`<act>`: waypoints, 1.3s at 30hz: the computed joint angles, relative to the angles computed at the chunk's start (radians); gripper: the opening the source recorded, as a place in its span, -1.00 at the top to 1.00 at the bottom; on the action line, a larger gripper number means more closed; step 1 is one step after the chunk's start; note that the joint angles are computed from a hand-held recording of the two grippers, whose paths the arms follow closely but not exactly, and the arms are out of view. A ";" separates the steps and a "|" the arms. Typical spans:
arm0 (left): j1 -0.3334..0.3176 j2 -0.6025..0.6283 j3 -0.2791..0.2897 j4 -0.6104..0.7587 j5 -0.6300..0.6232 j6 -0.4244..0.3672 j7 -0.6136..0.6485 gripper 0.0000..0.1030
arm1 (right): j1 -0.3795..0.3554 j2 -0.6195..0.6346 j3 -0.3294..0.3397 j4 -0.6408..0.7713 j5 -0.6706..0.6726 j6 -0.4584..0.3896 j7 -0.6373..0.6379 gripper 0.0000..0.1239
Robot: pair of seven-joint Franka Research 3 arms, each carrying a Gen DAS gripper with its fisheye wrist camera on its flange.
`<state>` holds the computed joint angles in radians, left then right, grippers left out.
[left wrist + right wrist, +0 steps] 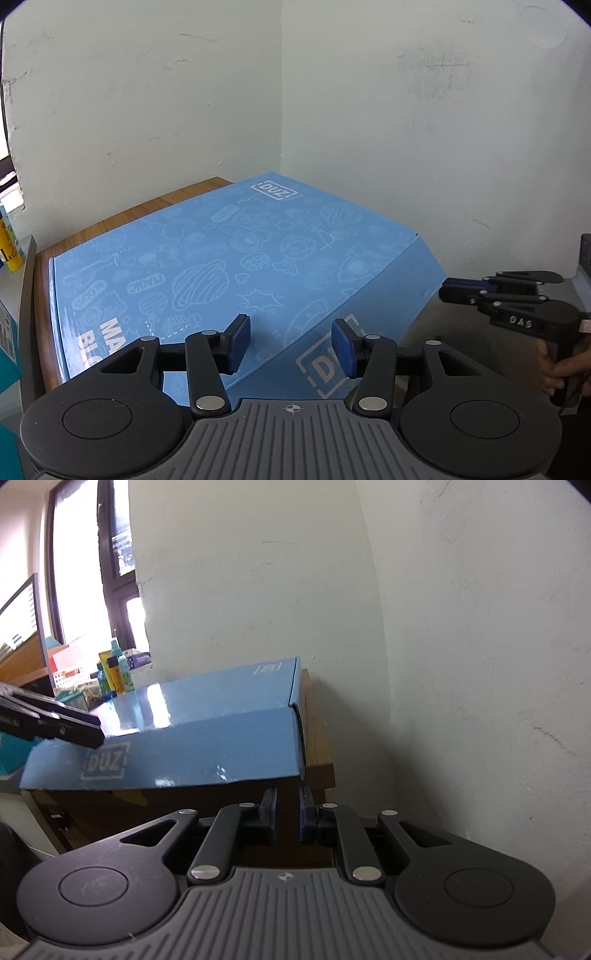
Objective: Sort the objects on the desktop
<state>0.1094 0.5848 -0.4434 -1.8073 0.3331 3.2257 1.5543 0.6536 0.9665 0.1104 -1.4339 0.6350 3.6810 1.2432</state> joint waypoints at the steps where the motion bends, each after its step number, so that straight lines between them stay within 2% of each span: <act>1: 0.000 -0.001 0.000 -0.002 -0.002 0.002 -0.004 0.01 | -0.005 -0.012 0.007 -0.010 -0.002 0.000 0.005 0.77; 3: -0.019 -0.006 0.021 -0.006 -0.005 0.012 -0.017 0.01 | -0.007 -0.037 0.012 -0.030 0.007 -0.009 0.012 0.77; 7: -0.080 -0.017 0.093 -0.017 0.004 0.048 -0.052 0.01 | 0.038 -0.048 -0.041 0.001 0.088 -0.053 -0.019 0.77; 9: -0.114 -0.022 0.133 -0.023 0.010 0.071 -0.076 0.01 | 0.079 -0.032 -0.096 0.050 0.150 -0.108 -0.052 0.77; 11: -0.161 -0.032 0.186 -0.032 0.007 0.088 -0.108 0.01 | 0.171 -0.002 -0.234 0.113 0.273 -0.207 -0.082 0.77; 13: -0.200 -0.050 0.229 -0.054 -0.005 0.105 -0.148 0.01 | 0.238 0.021 -0.346 0.136 0.321 -0.280 -0.046 0.77; 15: -0.208 -0.073 0.242 -0.092 -0.003 0.132 -0.180 0.02 | 0.307 0.055 -0.469 0.158 0.343 -0.353 0.026 0.77; 18: -0.176 -0.116 0.223 -0.178 0.021 0.183 -0.226 0.02 | 0.366 0.085 -0.573 0.162 0.325 -0.403 0.117 0.77; 20: -0.201 -0.155 0.262 -0.244 0.015 0.210 -0.247 0.02 | 0.403 0.109 -0.646 0.167 0.306 -0.442 0.188 0.77; 23: -0.268 -0.207 0.349 -0.332 -0.029 0.250 -0.243 0.02 | 0.462 0.155 -0.769 0.183 0.262 -0.513 0.310 0.77; 25: -0.334 -0.234 0.425 -0.388 -0.105 0.299 -0.200 0.02 | 0.484 0.168 -0.813 0.185 0.228 -0.537 0.360 0.74; 27: -0.360 -0.245 0.461 -0.423 -0.167 0.338 -0.143 0.00 | 0.506 0.181 -0.857 0.185 0.194 -0.559 0.409 0.71; 31: -0.434 -0.240 0.539 -0.463 -0.322 0.373 0.040 0.00 | 0.531 0.183 -0.907 0.184 0.127 -0.572 0.469 0.37; 33: -0.445 -0.230 0.548 -0.476 -0.372 0.398 0.101 -0.01 | 0.535 0.193 -0.936 0.205 0.090 -0.583 0.499 0.26; 35: -0.450 -0.215 0.547 -0.485 -0.414 0.433 0.152 -0.07 | 0.519 0.204 -0.948 0.247 0.057 -0.604 0.531 0.04; 37: -0.452 -0.196 0.539 -0.484 -0.449 0.470 0.199 -0.20 | 0.492 0.216 -0.950 0.297 0.034 -0.631 0.575 -0.05; 39: -0.451 -0.176 0.527 -0.475 -0.477 0.491 0.241 -0.20 | 0.463 0.231 -0.954 0.348 0.025 -0.666 0.648 -0.10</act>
